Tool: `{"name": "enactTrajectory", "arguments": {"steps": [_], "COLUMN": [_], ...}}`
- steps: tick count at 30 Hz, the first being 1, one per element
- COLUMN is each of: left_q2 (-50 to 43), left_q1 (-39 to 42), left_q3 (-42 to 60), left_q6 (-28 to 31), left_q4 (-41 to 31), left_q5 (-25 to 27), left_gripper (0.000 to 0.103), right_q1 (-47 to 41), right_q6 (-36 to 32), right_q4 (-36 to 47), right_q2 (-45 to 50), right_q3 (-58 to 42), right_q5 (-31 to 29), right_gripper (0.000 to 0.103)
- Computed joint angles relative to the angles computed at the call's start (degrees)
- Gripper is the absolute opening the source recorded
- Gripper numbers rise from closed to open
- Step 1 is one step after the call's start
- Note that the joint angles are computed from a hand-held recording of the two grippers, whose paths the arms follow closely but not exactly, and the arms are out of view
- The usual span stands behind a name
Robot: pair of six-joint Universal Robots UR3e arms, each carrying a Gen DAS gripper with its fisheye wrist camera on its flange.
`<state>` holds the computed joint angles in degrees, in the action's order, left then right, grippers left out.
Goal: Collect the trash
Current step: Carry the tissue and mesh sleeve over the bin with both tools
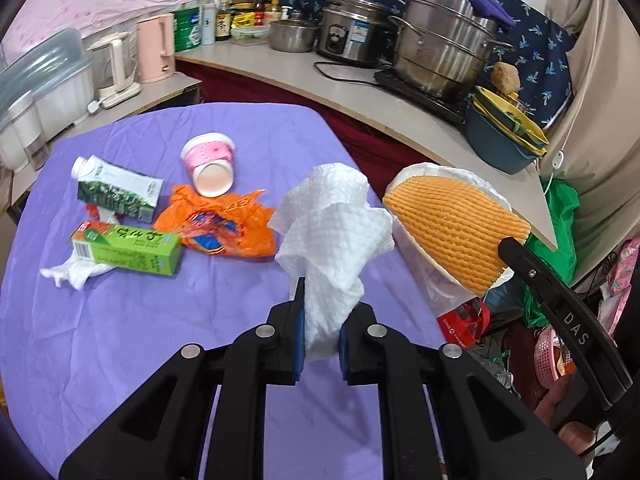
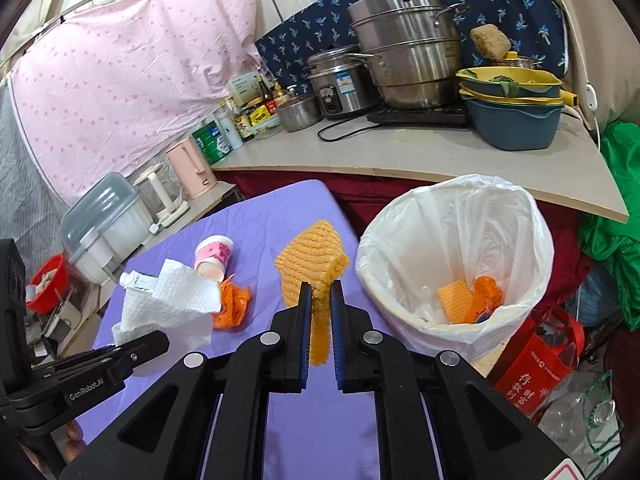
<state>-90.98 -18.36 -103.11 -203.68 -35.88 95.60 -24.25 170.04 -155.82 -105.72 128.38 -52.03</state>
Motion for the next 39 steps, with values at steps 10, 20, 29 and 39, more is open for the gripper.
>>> {"name": "enactTrajectory", "arguments": {"steps": [10, 20, 29, 39], "left_q2": [-10.63, -23.99, -37.52, -50.62], "left_q1": [-5.84, -10.13, -11.96, -12.1], "left_q3": [13.45, 31.22, 50.69, 71.31], "left_q6": [0.33, 1.3, 2.03, 2.1], "left_q4": [-2.11, -6.45, -13.22, -22.3], "left_q5": [2.07, 2.9, 2.18, 1.06], "left_gripper": [0.012, 0.012, 0.012, 0.012], "right_q1": [-10.45, -15.62, -14.98, -13.85], "right_q6": [-3.54, -4.04, -2.24, -1.1], "right_q4": [2.71, -0.05, -4.69, -7.15], "right_q2": [0.27, 5.89, 14.38, 21.2], "right_q3": [-0.88, -3.88, -8.21, -12.41], "right_q5": [3.3, 2.49, 0.19, -1.73], "right_gripper": [0.009, 0.009, 0.009, 0.009]}}
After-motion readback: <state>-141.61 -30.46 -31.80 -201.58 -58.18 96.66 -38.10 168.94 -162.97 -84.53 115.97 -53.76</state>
